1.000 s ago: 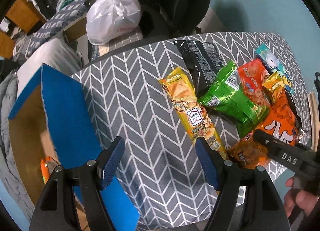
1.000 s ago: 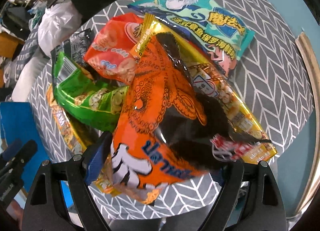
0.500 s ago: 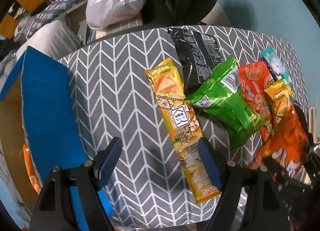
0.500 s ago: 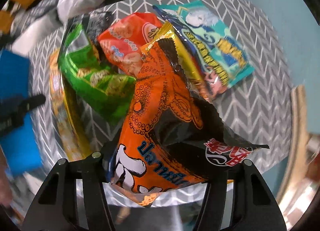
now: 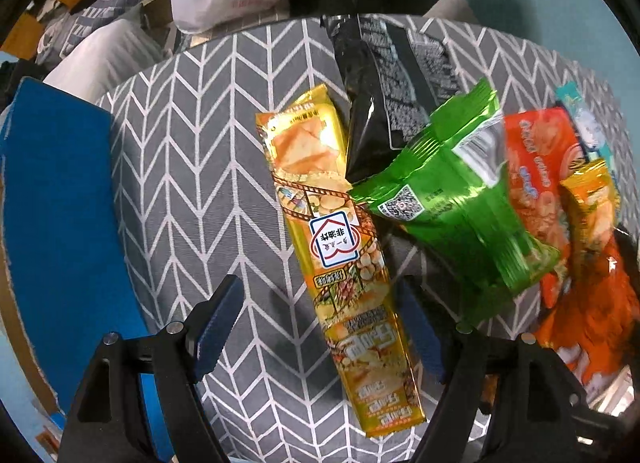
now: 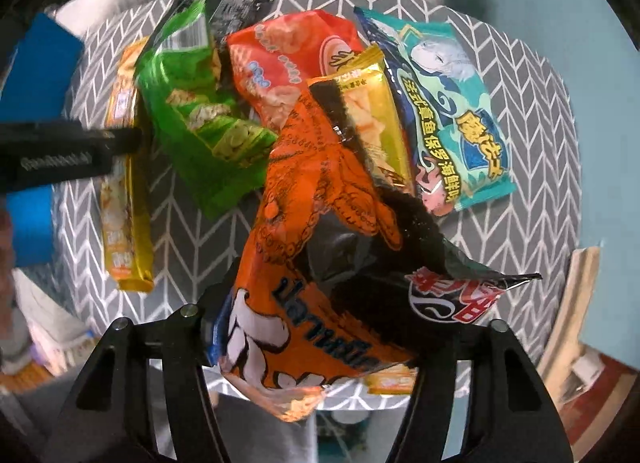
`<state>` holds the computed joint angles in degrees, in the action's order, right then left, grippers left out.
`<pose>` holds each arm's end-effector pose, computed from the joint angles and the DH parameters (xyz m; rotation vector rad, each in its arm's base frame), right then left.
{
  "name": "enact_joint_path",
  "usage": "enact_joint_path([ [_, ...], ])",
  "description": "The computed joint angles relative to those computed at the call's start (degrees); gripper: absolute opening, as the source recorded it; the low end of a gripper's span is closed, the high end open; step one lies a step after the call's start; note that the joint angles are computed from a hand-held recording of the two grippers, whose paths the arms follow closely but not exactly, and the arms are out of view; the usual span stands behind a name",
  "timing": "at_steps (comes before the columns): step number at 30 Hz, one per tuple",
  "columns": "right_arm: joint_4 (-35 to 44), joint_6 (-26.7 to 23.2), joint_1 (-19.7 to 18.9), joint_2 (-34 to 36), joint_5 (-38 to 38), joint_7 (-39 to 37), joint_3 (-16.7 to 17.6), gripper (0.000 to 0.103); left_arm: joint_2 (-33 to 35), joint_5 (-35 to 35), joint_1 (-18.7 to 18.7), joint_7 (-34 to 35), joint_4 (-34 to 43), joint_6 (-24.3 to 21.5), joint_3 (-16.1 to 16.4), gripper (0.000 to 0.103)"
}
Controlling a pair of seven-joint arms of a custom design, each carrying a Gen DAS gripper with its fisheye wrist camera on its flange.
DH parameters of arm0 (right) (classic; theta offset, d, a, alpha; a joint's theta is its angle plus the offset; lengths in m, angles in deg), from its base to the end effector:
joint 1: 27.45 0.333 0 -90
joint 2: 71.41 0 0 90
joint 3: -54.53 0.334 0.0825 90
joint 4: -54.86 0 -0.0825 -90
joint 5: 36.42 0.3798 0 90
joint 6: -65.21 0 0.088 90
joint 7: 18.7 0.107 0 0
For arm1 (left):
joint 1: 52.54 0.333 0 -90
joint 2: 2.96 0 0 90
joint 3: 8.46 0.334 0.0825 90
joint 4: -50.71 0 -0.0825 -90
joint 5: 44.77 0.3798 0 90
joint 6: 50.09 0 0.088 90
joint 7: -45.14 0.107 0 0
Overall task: Organize snacks
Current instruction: 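Grasp the long yellow stick pack with left tool while right tool grasps orange Thai chip bag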
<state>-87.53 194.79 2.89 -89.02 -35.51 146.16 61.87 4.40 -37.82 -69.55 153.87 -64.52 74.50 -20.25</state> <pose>0.3422 0.2661 0.4271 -1.3403 2.7469 -0.0150 0.5126 -0.2729 0.4164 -1.0150 2.8861 0.0288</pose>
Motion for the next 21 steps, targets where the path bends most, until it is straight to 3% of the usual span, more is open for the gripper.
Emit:
enact_joint_path([
  [3,-0.7,1.3,-0.4,-0.4,-0.7,1.8,0.2,0.077,0.9,1.6,-0.6,-1.7,0.0,-0.4,0.1,0.08],
  [6,-0.1,0.9,-1.1,0.6,-2.5,3.6,0.4,0.079,1.2,0.7,-0.4,-1.2,-0.5,-0.2,0.2,0.081],
  [7,0.5,1.0,-1.6,1.8,-3.4,3.6,0.2,0.078,1.0,-0.4,-0.1,-0.6,-0.9,0.3,0.2,0.08],
  [9,2.3,-0.1,-1.5,3.2,-4.9,4.0,0.9,0.056,1.0,-3.8,0.7,1.5,-0.6,-0.5,0.2,0.067],
  [12,2.5,1.6,-0.9,4.2,-3.7,3.0,0.9,0.051,-0.1,-5.7,1.5,4.6,-1.5,-0.5,0.3,0.036],
  [15,2.8,2.2,-0.7,4.6,-3.7,3.2,1.2,0.051,-2.5,-5.0,1.9,6.9,-4.4,2.9,0.3,0.034],
  [21,3.7,1.5,0.0,4.5,-4.7,4.1,2.0,0.05,-4.6,-8.6,4.9,13.1,-5.3,2.1,1.2,0.032],
])
